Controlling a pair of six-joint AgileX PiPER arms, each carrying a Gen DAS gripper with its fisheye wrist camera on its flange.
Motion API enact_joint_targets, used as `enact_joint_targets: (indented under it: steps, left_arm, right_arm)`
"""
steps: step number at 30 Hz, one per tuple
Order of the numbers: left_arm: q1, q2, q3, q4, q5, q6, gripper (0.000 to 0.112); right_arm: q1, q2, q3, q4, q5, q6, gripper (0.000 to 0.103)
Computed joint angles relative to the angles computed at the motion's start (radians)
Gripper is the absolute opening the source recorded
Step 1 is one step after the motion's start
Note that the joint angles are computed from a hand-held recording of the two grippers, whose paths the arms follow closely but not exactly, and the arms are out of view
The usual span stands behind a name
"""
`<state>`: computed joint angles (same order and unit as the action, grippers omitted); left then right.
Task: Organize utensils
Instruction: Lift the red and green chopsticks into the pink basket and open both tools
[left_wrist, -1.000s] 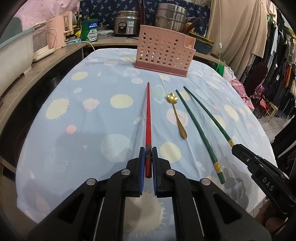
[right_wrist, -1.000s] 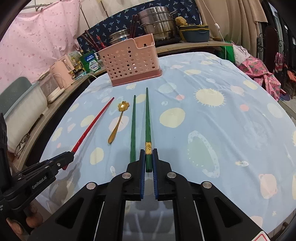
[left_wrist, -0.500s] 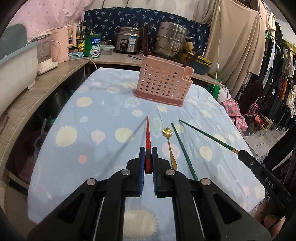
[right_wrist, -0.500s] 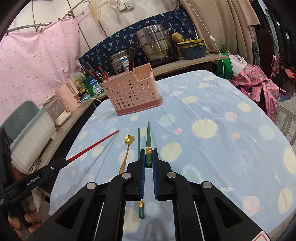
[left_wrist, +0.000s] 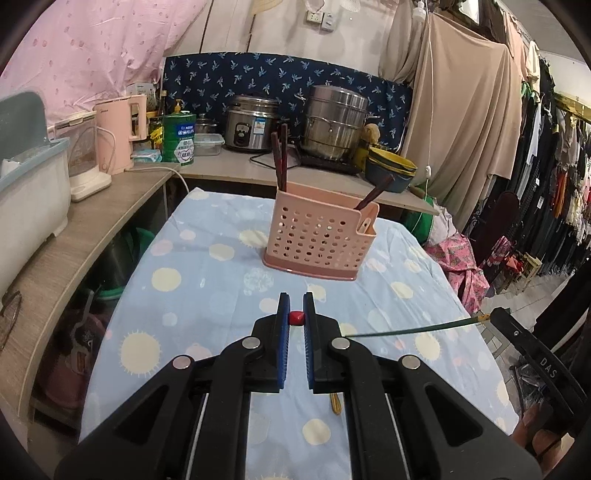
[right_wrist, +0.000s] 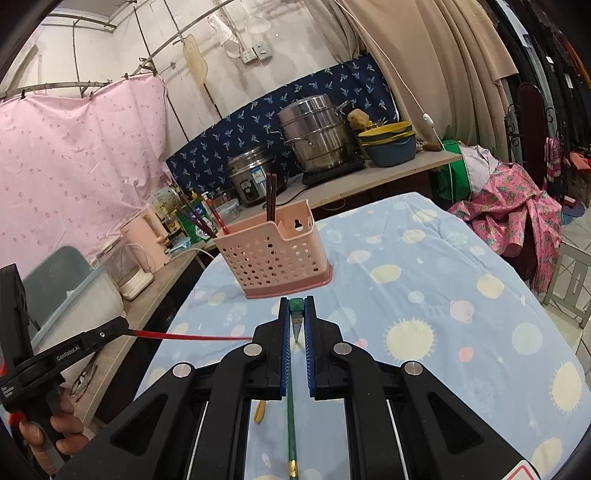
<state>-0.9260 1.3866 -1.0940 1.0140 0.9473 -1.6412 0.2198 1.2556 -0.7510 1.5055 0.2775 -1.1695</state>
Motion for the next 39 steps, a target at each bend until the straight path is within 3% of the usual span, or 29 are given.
enact_joint_targets:
  steps: [13, 28, 32, 39]
  left_arm:
    - [0.115, 0.077, -0.238, 0.013, -0.031, 0.178, 0.007]
    - [0.276, 0.257, -0.645, 0.017, -0.101, 0.404, 0.007]
    - [0.311, 0.321, -0.750, 0.055, -0.112, 0.426, 0.007]
    - [0.392, 0.469, -0.963, 0.026, -0.135, 0.499, 0.007]
  right_arm:
    - [-0.019, 0.099, -0.218, -0.030, -0.004, 0.025, 0.008]
    - [-0.039, 0.306, -0.564, 0.009, -0.048, 0.030, 0.008]
    - [-0.038, 0.392, -0.692, -0.084, -0.062, 0.140, 0.008]
    - [0.002, 0.540, -0.915, -0.404, -0.112, 0.455, 0.008]
